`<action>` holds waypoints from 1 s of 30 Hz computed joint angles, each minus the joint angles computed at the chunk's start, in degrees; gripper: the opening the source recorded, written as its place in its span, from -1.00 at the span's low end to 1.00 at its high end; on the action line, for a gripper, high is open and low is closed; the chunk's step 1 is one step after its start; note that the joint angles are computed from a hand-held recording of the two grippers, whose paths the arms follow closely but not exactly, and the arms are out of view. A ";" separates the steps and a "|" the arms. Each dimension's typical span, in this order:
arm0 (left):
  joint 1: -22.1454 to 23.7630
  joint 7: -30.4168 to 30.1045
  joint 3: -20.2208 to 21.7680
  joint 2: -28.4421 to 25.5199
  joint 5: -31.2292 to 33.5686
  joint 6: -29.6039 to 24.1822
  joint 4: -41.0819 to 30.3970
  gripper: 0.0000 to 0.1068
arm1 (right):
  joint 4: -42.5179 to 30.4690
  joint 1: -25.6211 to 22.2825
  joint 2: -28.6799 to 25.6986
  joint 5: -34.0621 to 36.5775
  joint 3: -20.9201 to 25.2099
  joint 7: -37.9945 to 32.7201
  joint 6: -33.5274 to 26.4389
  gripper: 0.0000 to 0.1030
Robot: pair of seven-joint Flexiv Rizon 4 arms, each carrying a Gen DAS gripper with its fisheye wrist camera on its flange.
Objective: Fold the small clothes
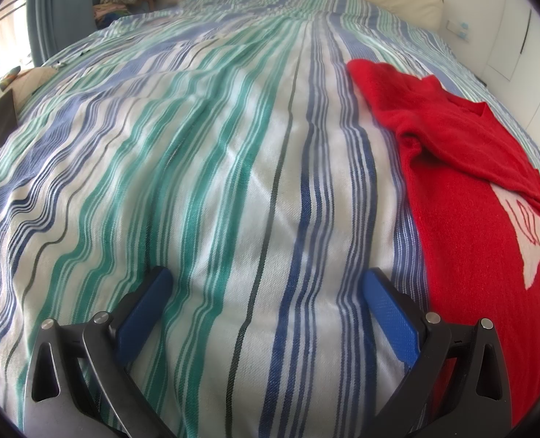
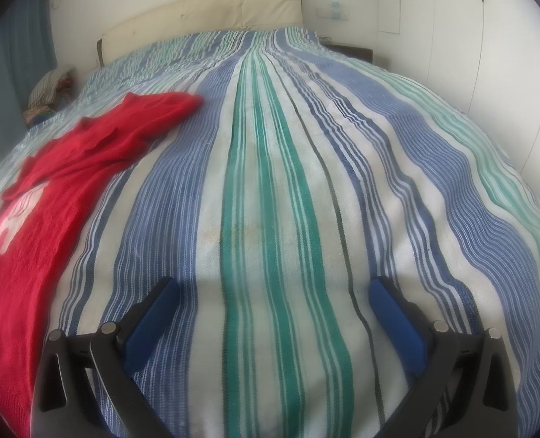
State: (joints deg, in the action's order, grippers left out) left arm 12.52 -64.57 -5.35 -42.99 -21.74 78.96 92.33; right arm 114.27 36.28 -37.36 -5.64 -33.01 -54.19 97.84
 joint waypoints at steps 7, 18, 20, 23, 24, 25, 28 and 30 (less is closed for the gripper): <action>0.03 -0.03 -0.03 -0.01 0.06 0.06 0.01 0.92 | -0.03 -0.01 -0.01 0.04 0.01 -0.04 -0.02 0.99; 0.09 -0.02 -0.06 -0.04 0.09 0.07 -0.04 0.92 | 0.00 0.02 -0.02 0.08 -0.02 -0.08 0.00 0.99; 0.07 -0.04 -0.07 -0.03 0.10 0.11 -0.01 0.92 | 0.01 0.02 -0.02 0.08 -0.01 -0.09 0.01 0.99; 0.06 -0.04 -0.06 -0.03 0.11 0.14 0.01 0.92 | -0.02 0.03 -0.03 0.09 -0.02 -0.08 -0.01 0.99; 0.07 -0.03 -0.05 -0.03 0.12 0.14 0.00 0.92 | -0.02 0.03 -0.03 0.09 -0.02 -0.08 -0.01 0.99; 0.00 -0.09 -0.01 0.00 0.14 0.21 0.07 0.92 | -0.02 0.03 -0.03 0.09 -0.02 -0.08 -0.01 0.99; 0.12 -0.03 -0.21 0.22 0.09 0.65 0.41 0.92 | -0.02 0.07 -0.04 0.08 -0.06 -0.07 -0.03 0.99; 0.04 -0.08 0.00 0.27 0.17 0.36 0.27 0.92 | -0.02 0.06 -0.04 0.08 -0.06 -0.07 -0.02 0.99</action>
State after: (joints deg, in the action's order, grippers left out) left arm 12.56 -64.65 -5.34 -42.72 -21.57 79.31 92.60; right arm 114.25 36.34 -37.40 -5.56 -33.07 -54.26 97.81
